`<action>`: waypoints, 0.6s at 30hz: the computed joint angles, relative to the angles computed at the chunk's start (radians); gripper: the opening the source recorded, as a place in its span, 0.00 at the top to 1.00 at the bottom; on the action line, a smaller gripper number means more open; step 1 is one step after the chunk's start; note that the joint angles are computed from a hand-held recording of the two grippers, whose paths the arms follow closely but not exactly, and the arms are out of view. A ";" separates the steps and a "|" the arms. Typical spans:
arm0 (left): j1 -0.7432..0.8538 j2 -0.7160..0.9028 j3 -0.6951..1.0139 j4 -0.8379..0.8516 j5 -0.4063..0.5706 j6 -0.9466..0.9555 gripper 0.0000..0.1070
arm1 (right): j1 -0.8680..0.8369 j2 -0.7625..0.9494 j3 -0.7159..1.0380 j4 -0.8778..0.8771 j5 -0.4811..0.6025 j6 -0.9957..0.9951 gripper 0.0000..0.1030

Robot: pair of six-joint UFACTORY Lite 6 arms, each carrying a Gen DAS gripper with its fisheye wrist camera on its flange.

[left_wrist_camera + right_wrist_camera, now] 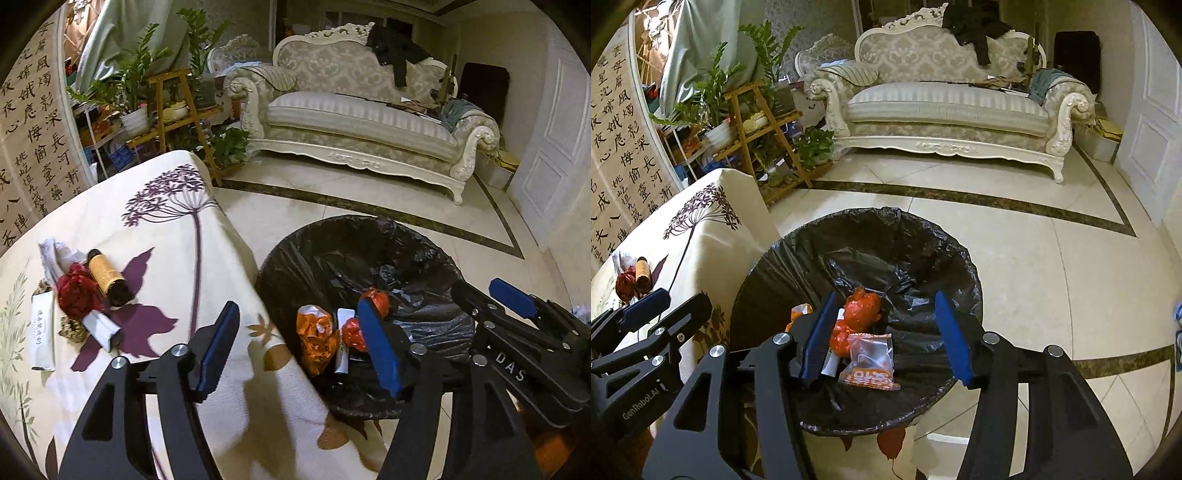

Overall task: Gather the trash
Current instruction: 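Move both tools back over the table toward the remaining trash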

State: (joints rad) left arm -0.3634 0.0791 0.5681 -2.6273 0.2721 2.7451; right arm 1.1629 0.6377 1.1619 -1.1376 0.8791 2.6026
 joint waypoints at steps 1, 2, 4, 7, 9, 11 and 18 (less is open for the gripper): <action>0.005 -0.010 -0.005 -0.003 -0.003 0.003 0.35 | 0.001 0.000 0.003 0.001 0.003 -0.002 0.44; 0.015 -0.020 -0.011 0.003 -0.004 -0.001 0.33 | 0.003 0.004 0.014 0.004 0.008 -0.009 0.43; 0.040 -0.044 -0.025 0.018 -0.009 -0.011 0.32 | 0.003 0.011 0.033 0.008 0.011 -0.025 0.43; 0.082 -0.070 -0.043 0.047 -0.016 -0.024 0.31 | 0.003 0.036 0.080 0.013 0.013 -0.055 0.42; 0.122 -0.090 -0.062 0.055 -0.013 -0.015 0.30 | 0.007 0.054 0.117 0.019 0.017 -0.080 0.42; 0.169 -0.100 -0.070 0.097 -0.007 -0.035 0.29 | 0.011 0.073 0.154 0.026 0.021 -0.106 0.42; 0.368 -0.107 -0.066 0.357 0.028 -0.217 0.28 | 0.019 0.180 0.363 0.058 0.036 -0.252 0.41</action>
State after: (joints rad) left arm 0.0043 -0.0277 0.5016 -2.2699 0.3004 2.5280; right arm 1.1816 0.8179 1.5251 -1.0799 0.9156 2.3509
